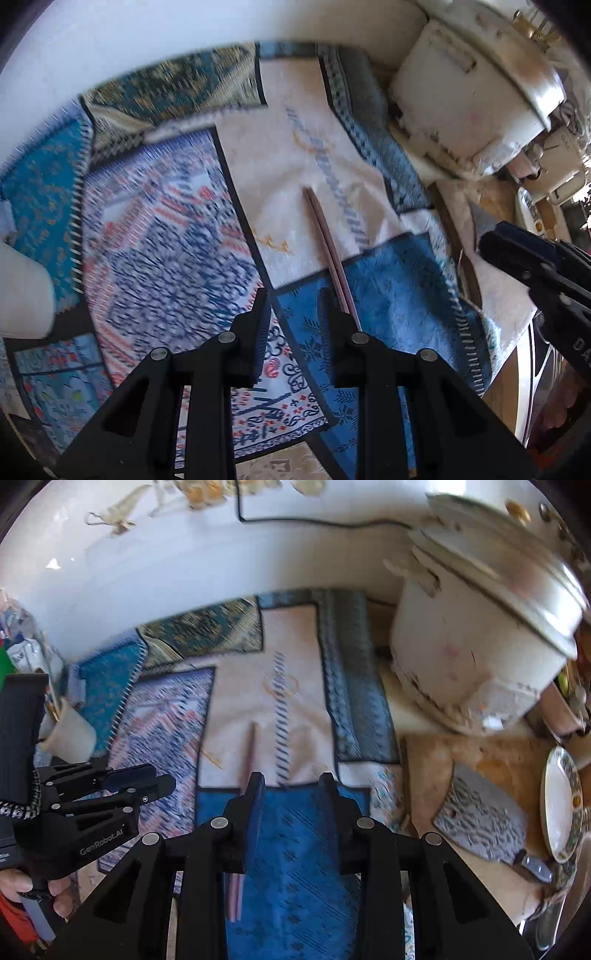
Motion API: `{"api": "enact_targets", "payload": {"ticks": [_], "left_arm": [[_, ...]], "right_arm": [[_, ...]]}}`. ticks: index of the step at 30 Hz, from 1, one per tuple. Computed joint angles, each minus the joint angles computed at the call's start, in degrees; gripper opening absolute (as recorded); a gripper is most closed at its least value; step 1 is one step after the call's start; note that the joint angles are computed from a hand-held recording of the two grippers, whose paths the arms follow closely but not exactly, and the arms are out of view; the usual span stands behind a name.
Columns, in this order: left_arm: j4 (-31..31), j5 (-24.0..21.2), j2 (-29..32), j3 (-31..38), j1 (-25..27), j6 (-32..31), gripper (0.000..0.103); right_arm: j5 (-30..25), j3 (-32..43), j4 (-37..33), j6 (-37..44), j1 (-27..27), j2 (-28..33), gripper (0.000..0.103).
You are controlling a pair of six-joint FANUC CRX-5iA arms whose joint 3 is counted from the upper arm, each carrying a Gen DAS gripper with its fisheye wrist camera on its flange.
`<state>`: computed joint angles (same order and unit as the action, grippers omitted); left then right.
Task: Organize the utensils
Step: 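Move the left tool to a brownish-pink chopstick while the right tool moves to the pink chopstick, then grasp the brownish-pink chopstick with the left tool while the right tool grasps the pink chopstick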
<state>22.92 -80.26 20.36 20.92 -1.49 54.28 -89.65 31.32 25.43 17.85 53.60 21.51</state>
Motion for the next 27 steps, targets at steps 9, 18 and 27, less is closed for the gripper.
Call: {"api": "enact_targets", "payload": {"ticks": [9,18,27], "left_arm": [[-5.84,1.24,-0.31,-2.4,-4.59,2.01,0.023],[-6.93,3.42,-1.86,-4.5,-6.32,4.67,0.023],[-6.55,3.42,-3.11,-5.49,-6.47,3.95,0.023]], "right_arm": [[1.74,-8.97,-3.67,-5.79,-0.11,-5.65,0.027],[2.44,-11.52,-3.01,-7.42,0.09,-7.23,0.027],[2.04,-11.86,-3.11,-8.63,0.46,-7.44,0.027]]}}
